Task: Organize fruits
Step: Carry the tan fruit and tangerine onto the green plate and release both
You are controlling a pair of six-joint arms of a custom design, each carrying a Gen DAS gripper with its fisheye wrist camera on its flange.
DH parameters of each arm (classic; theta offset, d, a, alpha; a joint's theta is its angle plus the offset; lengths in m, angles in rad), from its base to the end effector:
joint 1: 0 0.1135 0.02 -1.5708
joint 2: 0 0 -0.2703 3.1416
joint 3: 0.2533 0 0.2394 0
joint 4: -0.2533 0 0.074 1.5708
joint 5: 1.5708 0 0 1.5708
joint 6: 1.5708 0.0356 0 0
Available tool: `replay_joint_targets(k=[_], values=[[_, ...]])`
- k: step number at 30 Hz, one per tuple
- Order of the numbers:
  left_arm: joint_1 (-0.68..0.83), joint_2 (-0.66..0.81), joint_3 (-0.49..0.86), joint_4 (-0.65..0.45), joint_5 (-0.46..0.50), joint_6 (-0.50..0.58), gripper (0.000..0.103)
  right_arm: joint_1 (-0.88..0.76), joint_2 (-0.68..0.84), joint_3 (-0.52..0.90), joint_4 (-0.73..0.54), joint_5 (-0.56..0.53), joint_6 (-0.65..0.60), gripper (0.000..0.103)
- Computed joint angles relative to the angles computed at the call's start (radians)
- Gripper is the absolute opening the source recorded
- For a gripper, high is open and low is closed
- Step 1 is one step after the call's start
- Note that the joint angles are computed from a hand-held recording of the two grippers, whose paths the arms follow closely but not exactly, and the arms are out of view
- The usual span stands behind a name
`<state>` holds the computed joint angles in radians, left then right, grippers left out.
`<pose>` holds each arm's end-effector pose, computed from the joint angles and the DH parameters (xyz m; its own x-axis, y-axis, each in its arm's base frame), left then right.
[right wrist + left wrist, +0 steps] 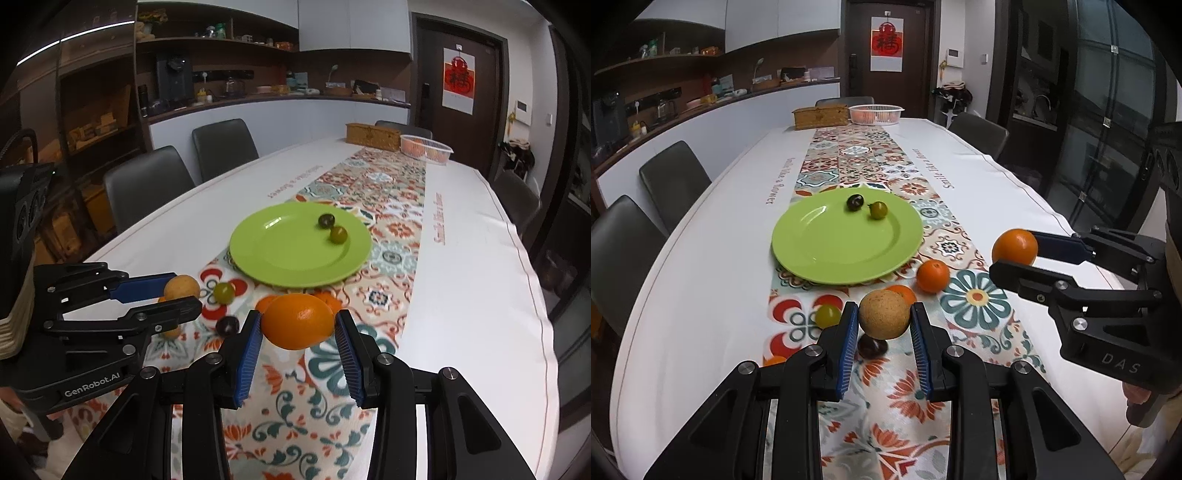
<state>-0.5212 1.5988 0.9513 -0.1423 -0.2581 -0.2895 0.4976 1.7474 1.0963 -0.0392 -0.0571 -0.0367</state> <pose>0.2863 -0.1539 0.2147 -0.6832 0.0740 -0.7264 0.1362 0.9903 -0.0272 0.3265 0.1797 0.2171 -0.5403 -0.3351 -0.7719 -0.5354 0.8446 0.0080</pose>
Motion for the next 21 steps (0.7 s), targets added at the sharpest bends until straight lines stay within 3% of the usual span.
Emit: replay_joint_targets(k=[21], values=[[0.211, 0.228, 0.241, -0.049, 0.154, 0.108, 0.029, -0.01, 0.356, 0.501, -0.202, -0.02, -0.029, 0.042]])
